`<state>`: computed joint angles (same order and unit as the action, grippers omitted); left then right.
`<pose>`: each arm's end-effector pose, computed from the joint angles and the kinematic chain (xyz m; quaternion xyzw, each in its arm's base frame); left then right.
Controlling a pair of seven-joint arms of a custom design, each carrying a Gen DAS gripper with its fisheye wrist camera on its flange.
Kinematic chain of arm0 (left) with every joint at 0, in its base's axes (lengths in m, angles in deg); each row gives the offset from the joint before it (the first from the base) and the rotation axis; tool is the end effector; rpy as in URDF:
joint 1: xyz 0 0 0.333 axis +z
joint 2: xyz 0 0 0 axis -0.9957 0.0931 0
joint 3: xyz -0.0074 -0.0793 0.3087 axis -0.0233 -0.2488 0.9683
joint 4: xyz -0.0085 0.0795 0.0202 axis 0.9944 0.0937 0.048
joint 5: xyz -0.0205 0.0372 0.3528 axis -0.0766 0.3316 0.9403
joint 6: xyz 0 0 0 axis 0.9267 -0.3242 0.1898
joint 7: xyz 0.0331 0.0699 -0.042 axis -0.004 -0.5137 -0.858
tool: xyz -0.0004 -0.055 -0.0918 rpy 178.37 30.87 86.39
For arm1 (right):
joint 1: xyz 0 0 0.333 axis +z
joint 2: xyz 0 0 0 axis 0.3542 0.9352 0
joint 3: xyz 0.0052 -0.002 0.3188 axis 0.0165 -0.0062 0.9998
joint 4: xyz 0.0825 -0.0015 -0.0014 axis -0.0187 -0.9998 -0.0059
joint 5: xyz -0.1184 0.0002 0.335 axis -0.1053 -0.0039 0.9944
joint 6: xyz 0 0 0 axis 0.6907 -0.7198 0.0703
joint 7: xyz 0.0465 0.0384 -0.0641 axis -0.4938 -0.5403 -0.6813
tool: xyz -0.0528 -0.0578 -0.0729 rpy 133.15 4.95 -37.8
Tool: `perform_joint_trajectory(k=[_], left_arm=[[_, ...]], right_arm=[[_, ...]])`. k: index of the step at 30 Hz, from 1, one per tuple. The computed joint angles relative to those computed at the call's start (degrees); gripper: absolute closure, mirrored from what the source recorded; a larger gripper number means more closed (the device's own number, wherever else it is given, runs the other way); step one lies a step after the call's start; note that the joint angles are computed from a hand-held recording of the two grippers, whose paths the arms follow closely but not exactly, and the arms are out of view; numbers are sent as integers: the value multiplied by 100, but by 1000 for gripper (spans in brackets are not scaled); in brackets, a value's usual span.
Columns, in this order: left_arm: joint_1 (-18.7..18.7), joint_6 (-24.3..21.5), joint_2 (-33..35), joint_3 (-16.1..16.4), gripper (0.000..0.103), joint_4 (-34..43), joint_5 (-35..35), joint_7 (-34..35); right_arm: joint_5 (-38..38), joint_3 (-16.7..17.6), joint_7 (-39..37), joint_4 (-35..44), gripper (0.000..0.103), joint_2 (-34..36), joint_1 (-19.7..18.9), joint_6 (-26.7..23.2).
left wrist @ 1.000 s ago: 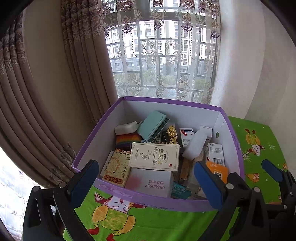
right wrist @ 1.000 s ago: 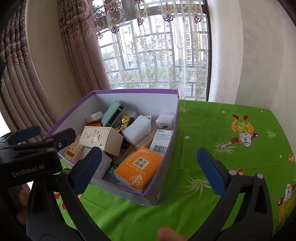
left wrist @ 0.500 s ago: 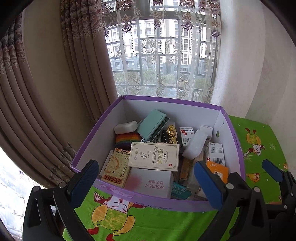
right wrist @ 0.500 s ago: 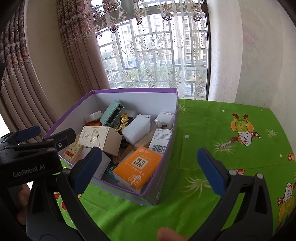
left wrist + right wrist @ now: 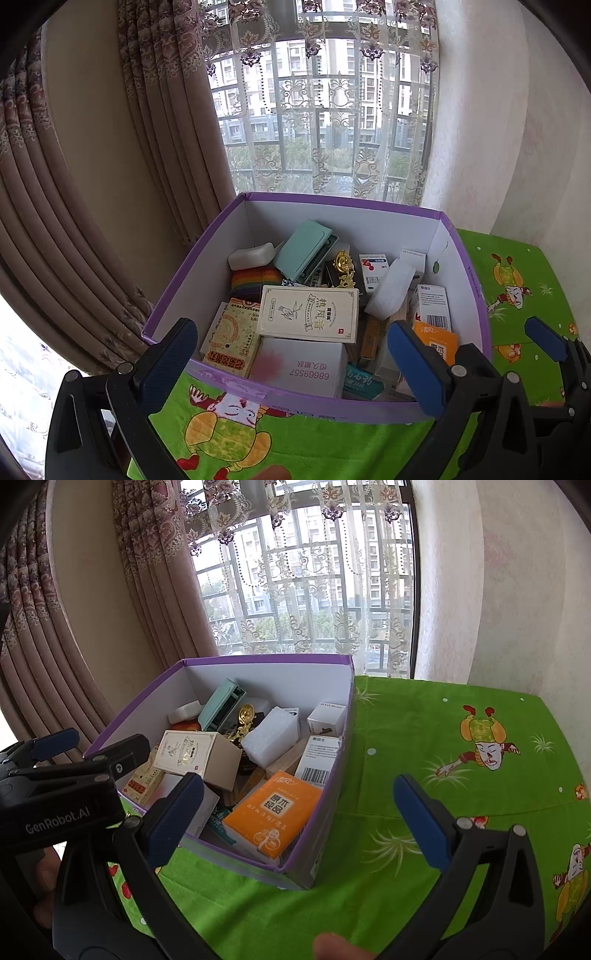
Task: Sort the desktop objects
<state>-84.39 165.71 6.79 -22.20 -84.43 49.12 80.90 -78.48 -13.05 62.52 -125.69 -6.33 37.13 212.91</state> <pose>0.5158 -0.1173 0.5919 -0.6505 0.6526 -0.2489 0.2984 0.4834 0.2375 0.5826 -0.6374 0.6347 -0.2537 0.3557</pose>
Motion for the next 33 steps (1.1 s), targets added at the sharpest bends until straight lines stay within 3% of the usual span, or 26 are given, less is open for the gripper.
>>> perform_joint_trajectory(k=[33], left_arm=[[7, 14, 23, 24, 0, 23, -17, 83]], right_arm=[[-143, -6, 176, 119, 1, 92, 36, -82]])
